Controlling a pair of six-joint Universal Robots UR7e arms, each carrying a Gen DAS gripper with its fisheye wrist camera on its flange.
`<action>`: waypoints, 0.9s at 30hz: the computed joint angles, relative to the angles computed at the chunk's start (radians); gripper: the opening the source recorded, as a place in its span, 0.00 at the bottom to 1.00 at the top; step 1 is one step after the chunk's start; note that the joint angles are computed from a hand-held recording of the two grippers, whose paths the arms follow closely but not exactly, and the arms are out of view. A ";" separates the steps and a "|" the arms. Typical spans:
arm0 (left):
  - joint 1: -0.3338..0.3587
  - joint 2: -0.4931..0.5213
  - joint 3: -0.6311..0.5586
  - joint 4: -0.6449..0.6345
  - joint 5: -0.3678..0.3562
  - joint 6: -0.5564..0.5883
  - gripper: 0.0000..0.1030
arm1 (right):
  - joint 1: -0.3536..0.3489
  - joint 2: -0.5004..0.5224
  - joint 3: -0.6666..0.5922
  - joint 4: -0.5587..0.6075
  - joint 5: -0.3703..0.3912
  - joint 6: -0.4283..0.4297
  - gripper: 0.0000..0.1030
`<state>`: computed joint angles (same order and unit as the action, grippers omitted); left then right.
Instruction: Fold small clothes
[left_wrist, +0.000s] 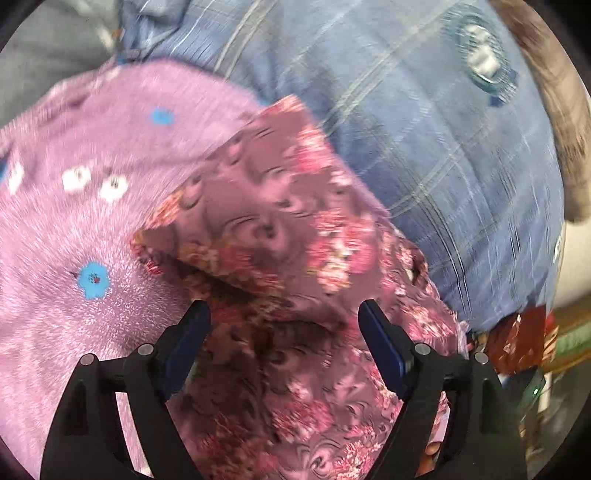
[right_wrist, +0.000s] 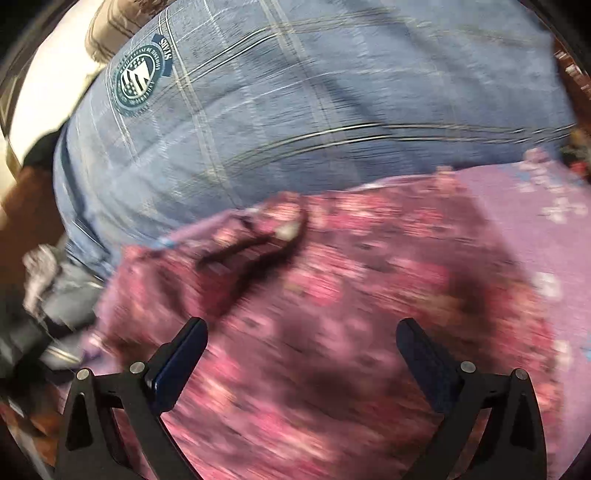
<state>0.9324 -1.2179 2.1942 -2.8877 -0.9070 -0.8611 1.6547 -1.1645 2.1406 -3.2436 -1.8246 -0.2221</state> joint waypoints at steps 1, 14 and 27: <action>0.008 0.005 -0.003 0.003 -0.003 0.004 0.80 | 0.003 0.017 -0.025 0.021 0.024 0.024 1.00; 0.029 0.063 -0.056 0.044 -0.005 0.002 0.80 | -0.012 0.021 -0.034 0.010 0.076 0.031 0.06; 0.016 0.101 -0.069 -0.027 0.030 -0.014 0.17 | -0.136 -0.141 0.033 0.005 0.155 0.089 0.06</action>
